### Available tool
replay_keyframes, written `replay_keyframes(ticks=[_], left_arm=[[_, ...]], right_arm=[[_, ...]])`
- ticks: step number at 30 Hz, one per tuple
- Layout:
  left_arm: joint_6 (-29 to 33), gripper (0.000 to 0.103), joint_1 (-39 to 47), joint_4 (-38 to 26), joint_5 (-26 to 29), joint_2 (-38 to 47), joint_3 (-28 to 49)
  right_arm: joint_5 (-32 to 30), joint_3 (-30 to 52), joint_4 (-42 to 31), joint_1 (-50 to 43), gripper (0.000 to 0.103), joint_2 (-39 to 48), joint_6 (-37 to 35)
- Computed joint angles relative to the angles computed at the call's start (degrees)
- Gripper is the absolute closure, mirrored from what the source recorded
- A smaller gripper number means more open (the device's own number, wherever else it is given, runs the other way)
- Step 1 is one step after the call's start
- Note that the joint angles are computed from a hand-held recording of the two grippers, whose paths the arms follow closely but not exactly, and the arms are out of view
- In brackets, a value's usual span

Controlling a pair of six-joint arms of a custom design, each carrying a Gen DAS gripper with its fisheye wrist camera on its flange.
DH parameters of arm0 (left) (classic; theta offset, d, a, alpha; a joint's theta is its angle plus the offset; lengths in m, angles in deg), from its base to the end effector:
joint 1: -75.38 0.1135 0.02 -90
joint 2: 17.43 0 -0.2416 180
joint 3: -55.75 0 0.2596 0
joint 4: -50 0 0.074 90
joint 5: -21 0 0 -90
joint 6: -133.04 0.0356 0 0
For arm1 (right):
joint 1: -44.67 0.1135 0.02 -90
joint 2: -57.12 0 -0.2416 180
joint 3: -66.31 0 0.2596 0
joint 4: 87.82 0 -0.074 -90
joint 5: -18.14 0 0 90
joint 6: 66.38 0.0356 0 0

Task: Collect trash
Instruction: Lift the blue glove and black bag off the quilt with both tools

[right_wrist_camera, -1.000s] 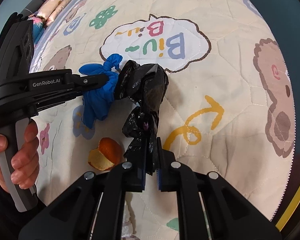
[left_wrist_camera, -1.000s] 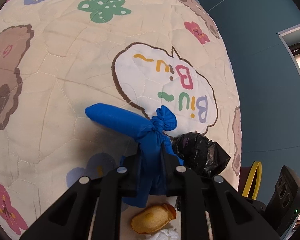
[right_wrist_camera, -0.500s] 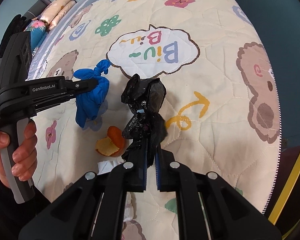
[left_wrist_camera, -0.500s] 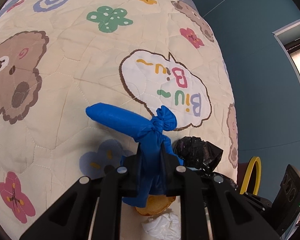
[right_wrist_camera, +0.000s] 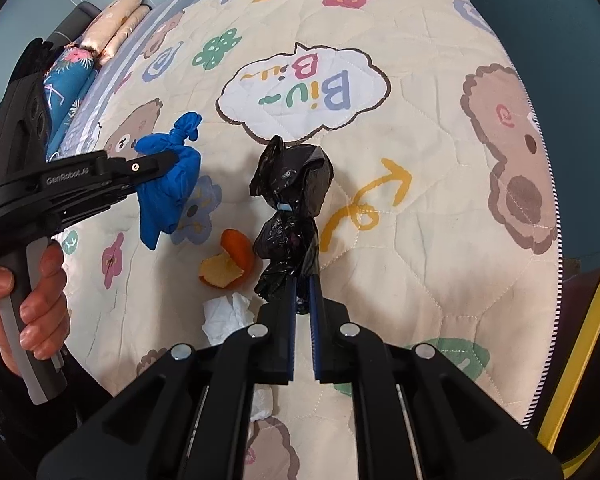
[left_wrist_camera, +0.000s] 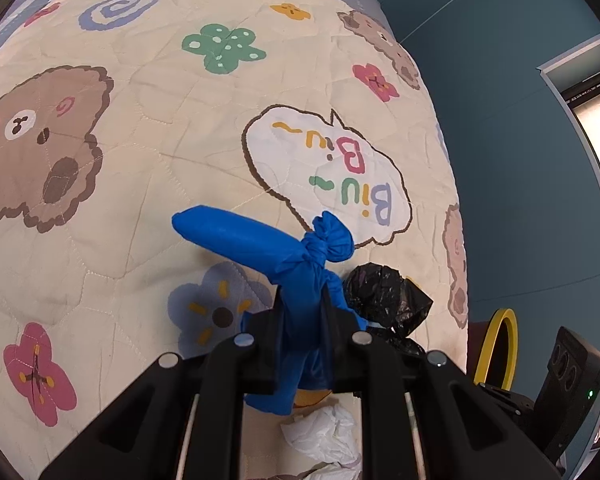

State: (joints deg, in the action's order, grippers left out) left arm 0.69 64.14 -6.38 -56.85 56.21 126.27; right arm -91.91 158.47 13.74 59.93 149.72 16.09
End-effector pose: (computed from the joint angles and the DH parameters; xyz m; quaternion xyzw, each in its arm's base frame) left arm 0.2598 -0.0593 0.2374 -0.2305 0.9317 -0.2090 0.1874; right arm 0.2971 0.0937 0.2474 -0.2102 0.9574 0.1793 0.0835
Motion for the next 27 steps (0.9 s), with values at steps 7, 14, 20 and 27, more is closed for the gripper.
replay_keyframes(ticks=[7, 14, 20, 27], left_arm=[[1.14, 0.089, 0.81, -0.07, 1.02, -1.48, -1.39], [2.09, 0.089, 1.88, -0.04, 2.22, -2.56, -2.36], [2.49, 0.089, 1.74, 0.43, 2.6, -2.55, -2.77], [2.54, 0.089, 2.06, 1.32, 3.34, -2.03, -3.67]], right_arm=[[0.13, 1.74, 1.48, 2.53, 0.088, 4.27, 2.56], [1.67, 3.22, 3.79, 5.42, 0.063, 7.24, 5.62], [5.92, 5.83, 4.56, 8.29, 0.063, 11.54, 7.12], [8.59, 6.24, 5.51, 10.09, 0.078, 13.86, 6.47]])
